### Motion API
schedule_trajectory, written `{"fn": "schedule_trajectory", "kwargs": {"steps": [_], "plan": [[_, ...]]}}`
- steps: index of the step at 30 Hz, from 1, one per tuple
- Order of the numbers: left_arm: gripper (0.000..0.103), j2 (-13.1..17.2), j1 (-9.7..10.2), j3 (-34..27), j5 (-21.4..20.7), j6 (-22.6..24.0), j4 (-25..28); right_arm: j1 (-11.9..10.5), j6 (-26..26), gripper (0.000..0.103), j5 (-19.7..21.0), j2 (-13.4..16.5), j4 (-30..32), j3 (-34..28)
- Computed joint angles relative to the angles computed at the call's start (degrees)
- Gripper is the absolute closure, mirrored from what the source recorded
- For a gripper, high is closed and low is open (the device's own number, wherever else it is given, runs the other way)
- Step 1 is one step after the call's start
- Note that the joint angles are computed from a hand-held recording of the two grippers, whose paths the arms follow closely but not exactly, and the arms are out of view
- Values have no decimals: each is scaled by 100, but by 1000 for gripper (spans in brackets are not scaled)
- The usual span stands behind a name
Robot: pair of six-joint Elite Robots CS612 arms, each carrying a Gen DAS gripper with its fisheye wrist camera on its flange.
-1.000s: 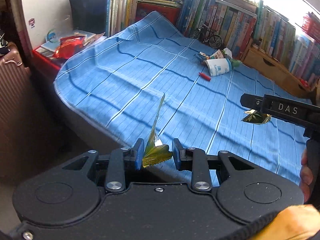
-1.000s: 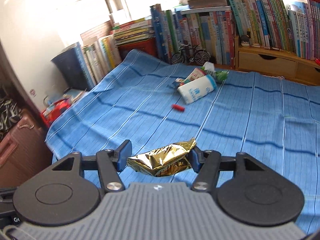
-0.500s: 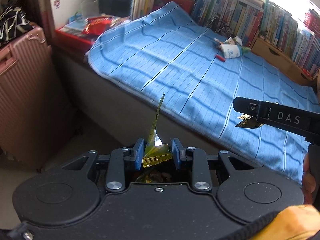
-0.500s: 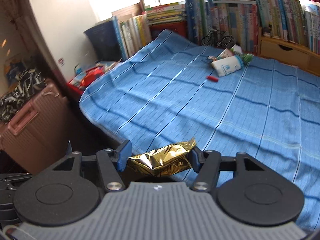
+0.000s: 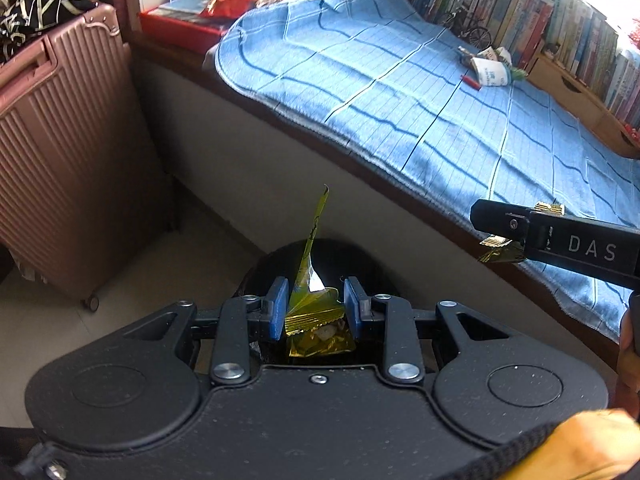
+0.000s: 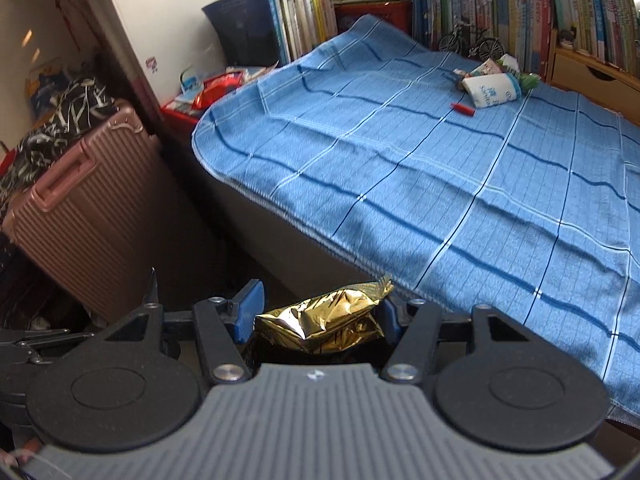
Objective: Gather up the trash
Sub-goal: 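Carry the gold wrapper and foil packet toward the black bin with both tools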
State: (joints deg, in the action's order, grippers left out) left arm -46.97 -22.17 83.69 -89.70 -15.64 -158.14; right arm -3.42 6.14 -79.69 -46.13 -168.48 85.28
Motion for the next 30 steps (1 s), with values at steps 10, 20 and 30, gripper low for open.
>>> {"fn": "schedule_trajectory", "kwargs": {"steps": [10, 20, 30], "plan": [[75, 291, 43, -315, -170, -106, 494, 11, -156, 40, 67, 192, 544, -241], [75, 679, 33, -823, -206, -113, 1149, 14, -557, 39, 200, 473, 1131, -697], [73, 1080, 54, -1363, -233, -246, 1545, 24, -908, 37, 177, 743, 1647, -1126]]}}
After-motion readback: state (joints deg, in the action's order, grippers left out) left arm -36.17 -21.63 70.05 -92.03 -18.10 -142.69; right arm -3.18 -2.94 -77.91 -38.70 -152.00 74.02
